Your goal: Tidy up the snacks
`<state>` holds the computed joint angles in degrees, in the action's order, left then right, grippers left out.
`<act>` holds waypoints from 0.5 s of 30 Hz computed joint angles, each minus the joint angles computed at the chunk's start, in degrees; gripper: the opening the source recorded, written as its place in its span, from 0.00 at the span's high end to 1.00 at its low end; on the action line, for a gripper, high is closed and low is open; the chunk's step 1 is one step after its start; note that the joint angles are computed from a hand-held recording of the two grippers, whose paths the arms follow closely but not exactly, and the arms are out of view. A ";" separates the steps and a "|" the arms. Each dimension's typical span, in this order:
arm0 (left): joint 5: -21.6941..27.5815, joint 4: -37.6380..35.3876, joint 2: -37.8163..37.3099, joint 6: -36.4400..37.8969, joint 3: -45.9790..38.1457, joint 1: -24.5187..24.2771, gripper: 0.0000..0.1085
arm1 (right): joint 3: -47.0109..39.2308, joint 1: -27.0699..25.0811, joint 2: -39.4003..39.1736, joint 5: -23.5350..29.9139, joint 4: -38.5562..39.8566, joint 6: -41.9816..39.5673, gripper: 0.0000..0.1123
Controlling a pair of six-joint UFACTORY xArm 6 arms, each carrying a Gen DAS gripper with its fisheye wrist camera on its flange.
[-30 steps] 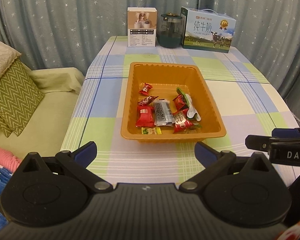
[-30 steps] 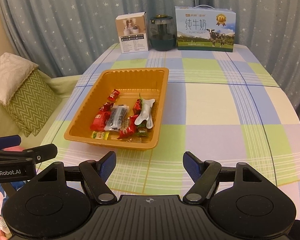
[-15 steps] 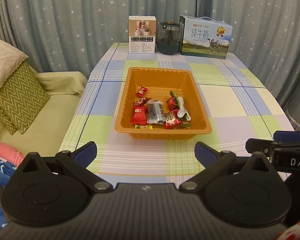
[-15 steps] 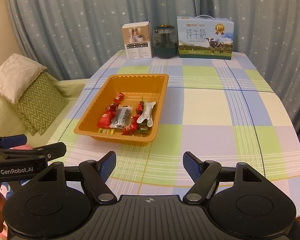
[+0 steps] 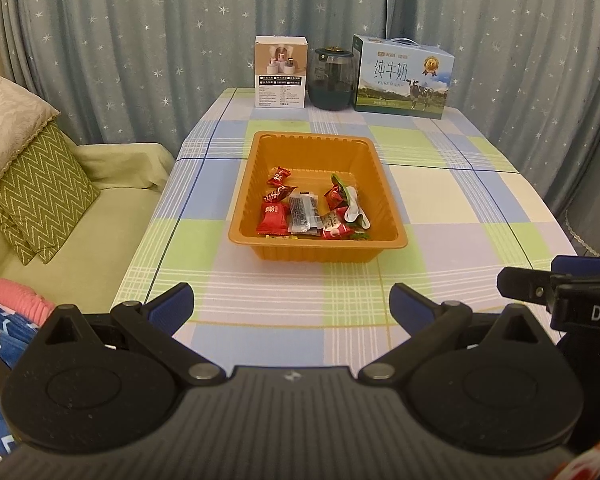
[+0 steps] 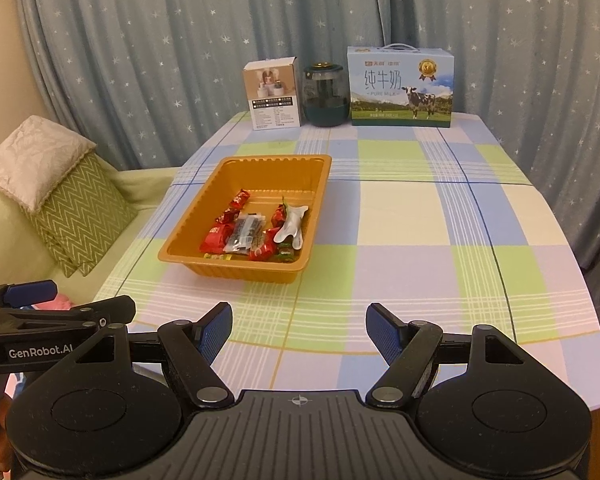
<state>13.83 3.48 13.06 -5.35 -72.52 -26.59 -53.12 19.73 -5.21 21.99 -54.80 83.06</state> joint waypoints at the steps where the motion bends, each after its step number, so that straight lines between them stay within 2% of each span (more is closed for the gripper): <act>1: -0.27 -0.11 -0.34 0.10 0.49 -0.02 0.05 | 0.16 0.20 -0.17 0.13 0.01 0.03 0.34; 15: -1.63 0.39 -1.83 -0.04 2.42 -0.21 0.05 | 1.09 0.58 -1.71 1.20 -1.56 1.66 0.34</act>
